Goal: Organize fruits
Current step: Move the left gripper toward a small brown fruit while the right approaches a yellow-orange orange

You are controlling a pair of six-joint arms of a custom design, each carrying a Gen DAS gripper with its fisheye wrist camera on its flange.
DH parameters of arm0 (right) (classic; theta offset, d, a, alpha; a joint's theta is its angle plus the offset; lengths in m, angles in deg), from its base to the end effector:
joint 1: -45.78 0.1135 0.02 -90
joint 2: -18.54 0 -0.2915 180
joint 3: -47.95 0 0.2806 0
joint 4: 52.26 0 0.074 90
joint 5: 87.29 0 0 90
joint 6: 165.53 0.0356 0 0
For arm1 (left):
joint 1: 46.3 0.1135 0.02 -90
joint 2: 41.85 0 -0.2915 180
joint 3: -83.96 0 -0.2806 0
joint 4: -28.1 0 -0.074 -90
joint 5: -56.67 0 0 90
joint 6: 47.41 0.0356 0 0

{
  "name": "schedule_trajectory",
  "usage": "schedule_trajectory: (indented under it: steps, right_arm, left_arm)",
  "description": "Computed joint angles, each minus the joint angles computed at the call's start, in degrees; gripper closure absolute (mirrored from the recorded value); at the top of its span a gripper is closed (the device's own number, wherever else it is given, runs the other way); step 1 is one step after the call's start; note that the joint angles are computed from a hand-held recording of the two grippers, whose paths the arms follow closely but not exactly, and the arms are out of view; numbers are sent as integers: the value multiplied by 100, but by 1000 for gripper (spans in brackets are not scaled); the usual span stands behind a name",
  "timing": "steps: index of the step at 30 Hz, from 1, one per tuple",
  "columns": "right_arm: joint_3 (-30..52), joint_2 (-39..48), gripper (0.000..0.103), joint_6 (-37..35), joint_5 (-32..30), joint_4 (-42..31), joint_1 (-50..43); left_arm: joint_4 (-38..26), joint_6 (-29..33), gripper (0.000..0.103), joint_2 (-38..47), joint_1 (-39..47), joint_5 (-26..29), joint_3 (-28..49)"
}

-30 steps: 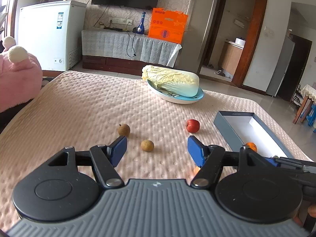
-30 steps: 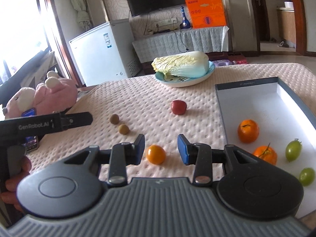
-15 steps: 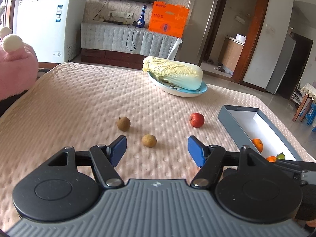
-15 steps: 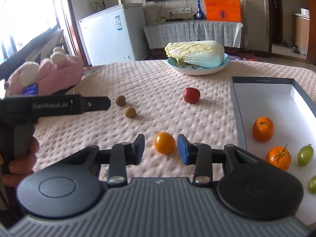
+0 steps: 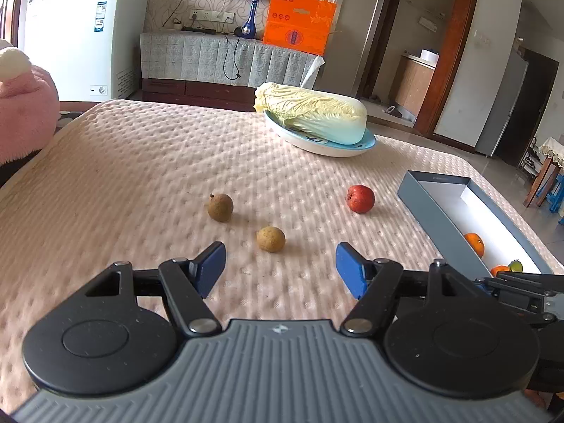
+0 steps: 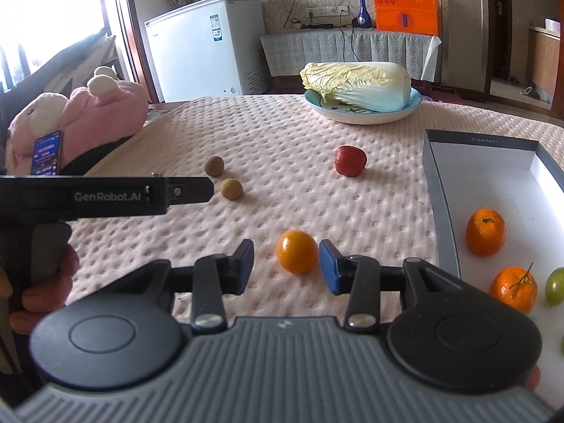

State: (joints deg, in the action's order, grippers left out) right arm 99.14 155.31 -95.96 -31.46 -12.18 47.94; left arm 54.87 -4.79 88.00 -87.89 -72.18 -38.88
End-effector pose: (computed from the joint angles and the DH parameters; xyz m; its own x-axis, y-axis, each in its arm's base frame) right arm 0.3255 0.0323 -0.0404 -0.5197 -0.3086 -0.7967 -0.6467 0.7515 0.1307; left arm 0.2849 -0.2230 -0.0037 -0.5041 -0.3189 -0.8027 -0.2663 0.9414 -0.2068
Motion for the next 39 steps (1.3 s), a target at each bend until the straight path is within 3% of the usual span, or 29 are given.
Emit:
schedule_trajectory:
  steps: [31,35,39]
  right_arm:
    - [139,97,58,-75,196,63,105]
    - [37,66,47,-189,172,208,116]
    - [16,94,47,-326,367,292,190]
  left_arm:
    - [-54,-79,29,114,171,96,16]
    - [-78,-65,29,121,184,121,31]
    - [-217,22,29,209,214,151,200]
